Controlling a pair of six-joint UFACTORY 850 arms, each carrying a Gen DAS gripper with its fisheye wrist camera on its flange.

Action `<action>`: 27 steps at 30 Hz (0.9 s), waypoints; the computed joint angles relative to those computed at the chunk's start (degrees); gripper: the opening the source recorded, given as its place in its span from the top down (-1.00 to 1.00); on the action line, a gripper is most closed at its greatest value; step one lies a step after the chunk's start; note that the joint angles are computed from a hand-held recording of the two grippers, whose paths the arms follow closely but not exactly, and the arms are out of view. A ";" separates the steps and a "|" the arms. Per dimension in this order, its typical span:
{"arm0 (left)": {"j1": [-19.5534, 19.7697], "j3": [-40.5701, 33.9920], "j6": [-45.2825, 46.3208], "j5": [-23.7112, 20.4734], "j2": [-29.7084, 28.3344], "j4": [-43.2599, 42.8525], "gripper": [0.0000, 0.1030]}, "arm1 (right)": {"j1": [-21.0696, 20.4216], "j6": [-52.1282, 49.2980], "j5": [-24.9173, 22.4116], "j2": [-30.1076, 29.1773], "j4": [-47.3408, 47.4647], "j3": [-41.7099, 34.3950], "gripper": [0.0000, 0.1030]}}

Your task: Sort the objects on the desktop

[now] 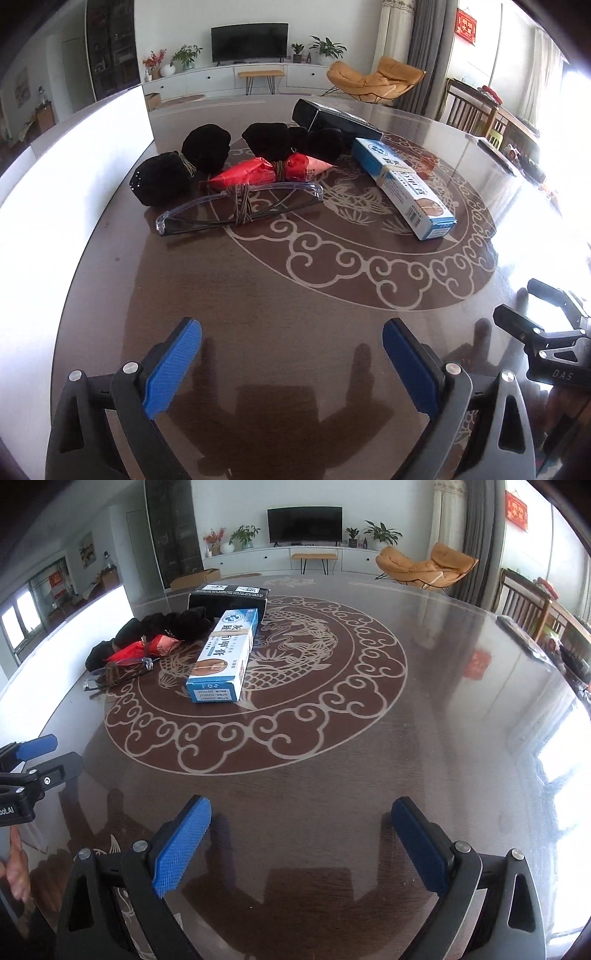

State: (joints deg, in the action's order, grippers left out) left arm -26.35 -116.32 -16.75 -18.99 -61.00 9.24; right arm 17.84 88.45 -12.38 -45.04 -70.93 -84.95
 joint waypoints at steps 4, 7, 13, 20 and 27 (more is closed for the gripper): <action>0.40 -3.02 0.46 -0.64 -1.93 -0.44 -0.95 | 0.62 -4.37 -2.44 -1.30 4.29 -1.67 -1.00; 0.31 -3.32 -1.99 -0.83 -2.48 2.08 -0.95 | 0.74 -2.85 -3.13 -1.58 3.48 -1.96 -1.00; -0.15 -4.23 -3.72 -2.58 -3.07 5.35 -0.97 | 0.69 -1.45 -3.24 -1.41 2.43 -1.58 -1.00; -0.14 -4.26 -3.70 -2.60 -3.08 5.40 -0.97 | 0.68 -1.51 -3.24 -1.43 2.48 -1.61 -1.00; -0.13 -4.23 -3.62 -2.59 -3.06 5.32 -0.97 | 0.67 -1.51 -3.24 -1.46 2.47 -1.64 -1.00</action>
